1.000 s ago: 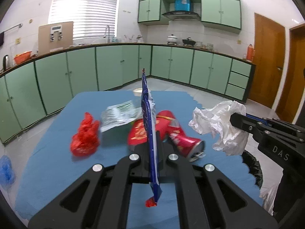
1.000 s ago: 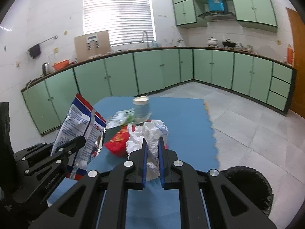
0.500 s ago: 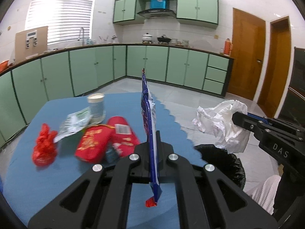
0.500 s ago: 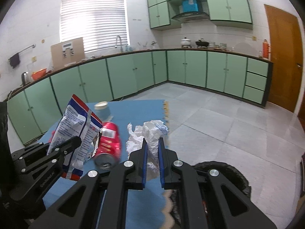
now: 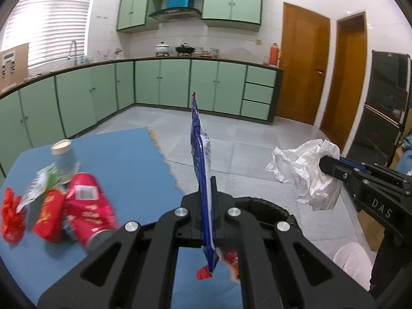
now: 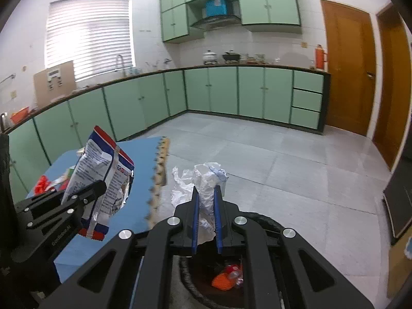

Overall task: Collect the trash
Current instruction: 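Carry the bag and plastic over the black bin and open both tools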

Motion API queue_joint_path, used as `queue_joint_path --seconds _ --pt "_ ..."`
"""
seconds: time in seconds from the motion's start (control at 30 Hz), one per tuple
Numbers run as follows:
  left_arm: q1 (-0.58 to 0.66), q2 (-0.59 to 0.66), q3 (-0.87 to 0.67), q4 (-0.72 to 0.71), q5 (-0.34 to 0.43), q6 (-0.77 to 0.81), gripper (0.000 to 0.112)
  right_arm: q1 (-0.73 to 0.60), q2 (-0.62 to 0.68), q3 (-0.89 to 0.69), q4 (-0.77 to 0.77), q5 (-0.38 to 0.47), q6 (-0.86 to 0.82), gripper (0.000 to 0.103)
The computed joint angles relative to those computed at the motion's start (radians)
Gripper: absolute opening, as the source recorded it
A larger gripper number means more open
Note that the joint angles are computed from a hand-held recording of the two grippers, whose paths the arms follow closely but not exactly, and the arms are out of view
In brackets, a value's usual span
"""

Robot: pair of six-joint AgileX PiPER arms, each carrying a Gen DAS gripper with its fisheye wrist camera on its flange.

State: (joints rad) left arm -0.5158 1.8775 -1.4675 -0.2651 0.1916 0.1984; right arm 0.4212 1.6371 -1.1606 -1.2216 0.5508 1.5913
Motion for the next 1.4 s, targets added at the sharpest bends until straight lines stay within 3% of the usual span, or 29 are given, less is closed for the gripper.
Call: queue_joint_path --seconds 0.4,0.53,0.77,0.83,0.87,0.97,1.03,1.07,1.2,1.3,1.4 --pt "-0.09 0.224 -0.267 -0.069 0.123 0.057 0.001 -0.156 0.002 0.127 -0.044 -0.073 0.086 0.01" --pt "-0.115 0.299 -0.352 -0.023 0.151 0.026 0.001 -0.202 -0.001 0.166 -0.078 -0.108 0.133 0.01" --pt "-0.129 0.446 -0.578 0.039 0.272 -0.035 0.006 -0.276 0.048 0.148 -0.06 -0.168 0.1 0.014" --pt "-0.131 0.479 -0.635 0.048 0.305 -0.049 0.018 -0.296 0.06 0.147 -0.063 -0.179 0.099 0.016" --pt "-0.132 0.489 -0.653 0.056 0.314 -0.061 0.032 -0.305 0.068 0.144 -0.059 -0.186 0.092 0.017" --pt "-0.129 0.512 -0.7 0.048 0.34 -0.057 0.037 -0.331 0.08 0.142 -0.056 -0.201 0.095 0.03" --pt "-0.128 0.512 -0.703 0.051 0.341 -0.058 0.038 -0.344 0.074 0.153 -0.066 -0.211 0.117 0.031" --pt "-0.125 0.508 -0.699 0.044 0.341 -0.055 0.038 -0.351 0.068 0.163 -0.085 -0.215 0.137 0.036" --pt "-0.114 0.481 -0.675 0.059 0.327 -0.076 0.042 -0.352 0.044 0.184 -0.117 -0.199 0.176 0.049" --pt "-0.099 0.416 -0.585 0.077 0.271 -0.09 0.049 -0.327 0.017 0.19 -0.117 -0.164 0.184 0.06" --pt "-0.079 0.333 -0.473 0.118 0.206 -0.124 0.06 -0.265 -0.019 0.179 -0.117 -0.1 0.185 0.086"
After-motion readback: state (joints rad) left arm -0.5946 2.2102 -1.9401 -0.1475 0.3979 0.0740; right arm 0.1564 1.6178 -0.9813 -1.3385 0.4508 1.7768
